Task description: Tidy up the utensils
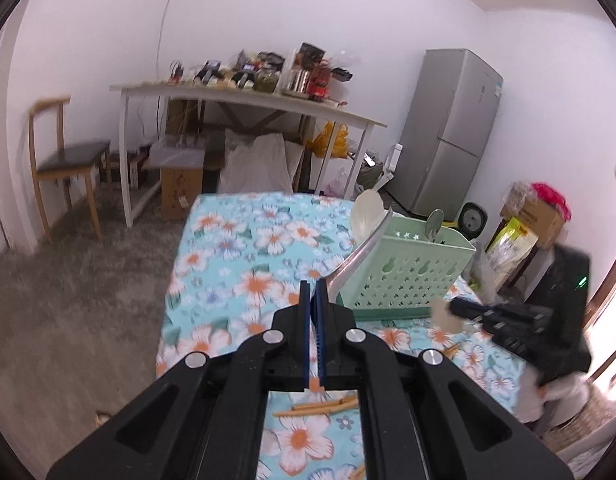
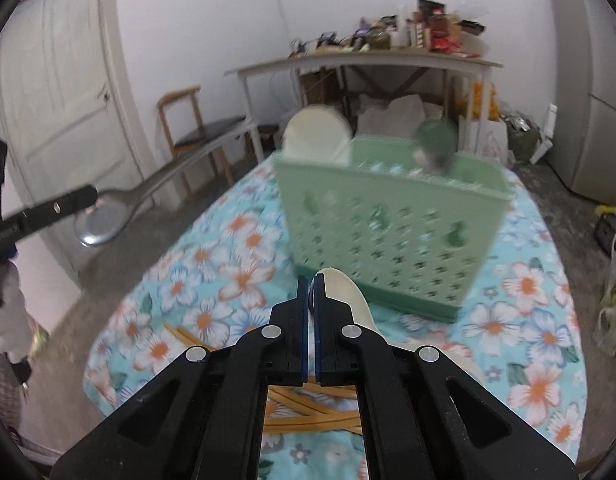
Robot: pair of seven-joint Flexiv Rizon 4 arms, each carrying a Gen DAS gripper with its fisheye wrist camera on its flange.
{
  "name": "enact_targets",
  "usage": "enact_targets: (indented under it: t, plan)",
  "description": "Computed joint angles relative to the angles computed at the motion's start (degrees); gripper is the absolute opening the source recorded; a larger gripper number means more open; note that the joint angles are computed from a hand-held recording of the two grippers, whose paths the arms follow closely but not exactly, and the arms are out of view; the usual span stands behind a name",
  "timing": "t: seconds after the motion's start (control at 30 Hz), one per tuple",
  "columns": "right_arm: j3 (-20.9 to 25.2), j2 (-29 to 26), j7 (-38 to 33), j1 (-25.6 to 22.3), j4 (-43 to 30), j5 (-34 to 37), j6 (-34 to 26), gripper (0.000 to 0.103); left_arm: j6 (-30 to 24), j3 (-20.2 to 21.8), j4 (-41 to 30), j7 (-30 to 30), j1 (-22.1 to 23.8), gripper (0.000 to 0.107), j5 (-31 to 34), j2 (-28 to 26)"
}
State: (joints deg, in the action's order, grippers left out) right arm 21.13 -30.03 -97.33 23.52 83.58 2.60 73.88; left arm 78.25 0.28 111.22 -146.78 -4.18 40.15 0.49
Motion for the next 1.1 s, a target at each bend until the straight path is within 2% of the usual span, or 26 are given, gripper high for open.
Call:
enact_targets:
  t: [0.1, 0.2, 0.33, 0.47, 0.7, 0.83, 1.0, 1.1]
  plan:
    - [1.4, 1.0, -0.4, -2.2, -0.2, 2.5, 0.9, 0.000, -3.5, -0.8, -2.7, 2.3, -0.5, 0.002, 1.5, -0.4]
    - [2.6, 1.9, -1.2, -4.1, -0.1, 5.0, 1.7, 0.000, -9.1, -1.6, -6.5, 5.3, -1.6, 0.002, 4.4, -1.4]
    - [4.0, 3.1, -2.9, -6.0, 0.3, 8.0, 3.5, 0.000, -17.4, -2.3, -12.6, 13.3, -3.9, 0.002, 8.5, -3.6]
    - [5.8, 3.8, -4.8, -7.9, 0.2, 10.9, 5.1, 0.000, -25.7, -2.3, -20.0, 24.9, -6.4, 0.002, 10.5, -7.6]
    - [8.2, 5.0, -9.0, -11.1, 0.2, 15.9, 6.3, 0.000, -32.7, -0.7, -28.6, 47.8, -9.4, 0.002, 6.5, -13.3]
    - [8.3, 5.3, -10.3, -11.5, 0.5, 17.7, 6.7, 0.000, -39.0, 0.7, -34.4, 57.3, -11.2, 0.002, 4.6, -17.0]
    - [8.1, 5.9, -10.8, -11.8, 1.2, 18.8, 7.4, 0.000, -46.3, 1.3, -42.7, 70.0, -11.4, 0.002, -2.7, -22.0]
    - [7.9, 6.1, -10.9, -11.7, 1.4, 19.2, 7.6, 0.000, -49.6, 2.3, -47.8, 74.8, -12.0, 0.002, -4.9, -25.0]
